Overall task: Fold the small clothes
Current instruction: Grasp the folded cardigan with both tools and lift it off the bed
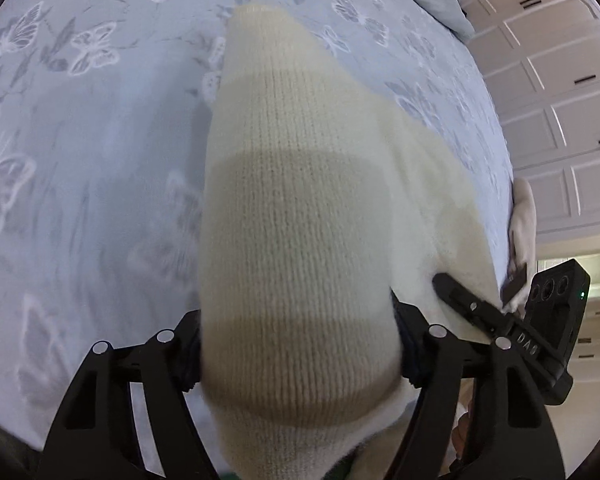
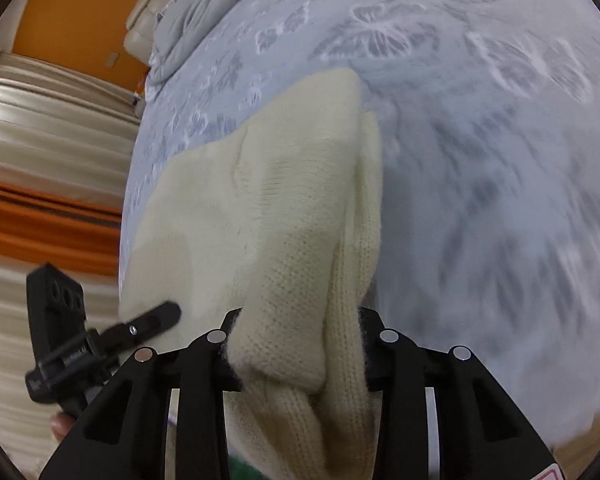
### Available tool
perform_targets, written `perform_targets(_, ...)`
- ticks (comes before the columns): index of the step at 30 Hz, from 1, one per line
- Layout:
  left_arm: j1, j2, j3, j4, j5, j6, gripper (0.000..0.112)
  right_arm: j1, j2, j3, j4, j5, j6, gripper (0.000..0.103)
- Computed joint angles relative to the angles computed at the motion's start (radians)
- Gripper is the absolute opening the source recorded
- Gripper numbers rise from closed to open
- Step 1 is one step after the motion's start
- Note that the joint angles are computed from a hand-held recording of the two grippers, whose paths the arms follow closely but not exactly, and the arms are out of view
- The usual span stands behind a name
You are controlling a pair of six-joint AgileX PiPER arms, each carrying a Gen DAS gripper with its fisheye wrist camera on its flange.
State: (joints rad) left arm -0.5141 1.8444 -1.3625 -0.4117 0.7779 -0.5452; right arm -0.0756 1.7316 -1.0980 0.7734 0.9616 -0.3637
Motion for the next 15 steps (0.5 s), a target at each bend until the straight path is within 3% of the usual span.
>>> perform_targets(3,-0.043,-0.047,0.053,0.001,0.047,-0.014,0.071,0.008,-0.066,0.112,-0.058,0.005,0.055,0.038)
perform_targets(4,-0.048,-0.046,0.077,-0.009,0.041,-0.004,0.072,0.021,-0.069,0.143,-0.078,-0.019,0.072,0.044)
perform_targets(6,-0.070,-0.011,0.124,-0.018,0.017,-0.014,0.089,0.027,-0.050,0.188,-0.070,-0.061,0.100,0.054)
perform_targets(8,-0.075,-0.019,0.194,-0.035,-0.079,-0.032,0.098,0.023,-0.039,0.196,-0.030,-0.081,0.107,0.063)
perform_targets(11,-0.045,-0.020,0.258,-0.179,-0.159,0.080,0.098,0.054,-0.010,0.198,0.004,-0.131,0.071,0.079)
perform_targets(12,-0.038,-0.018,0.263,-0.209,-0.164,0.106,0.098,0.058,-0.002,0.208,0.046,-0.149,0.039,0.080)
perform_targets(14,-0.037,-0.009,0.252,-0.220,-0.160,0.126,0.095,0.069,-0.013,0.224,0.093,-0.168,-0.001,0.062)
perform_targets(15,-0.047,-0.001,0.222,-0.196,-0.149,0.118,0.086,0.072,-0.032,0.227,0.092,-0.175,0.005,0.048)
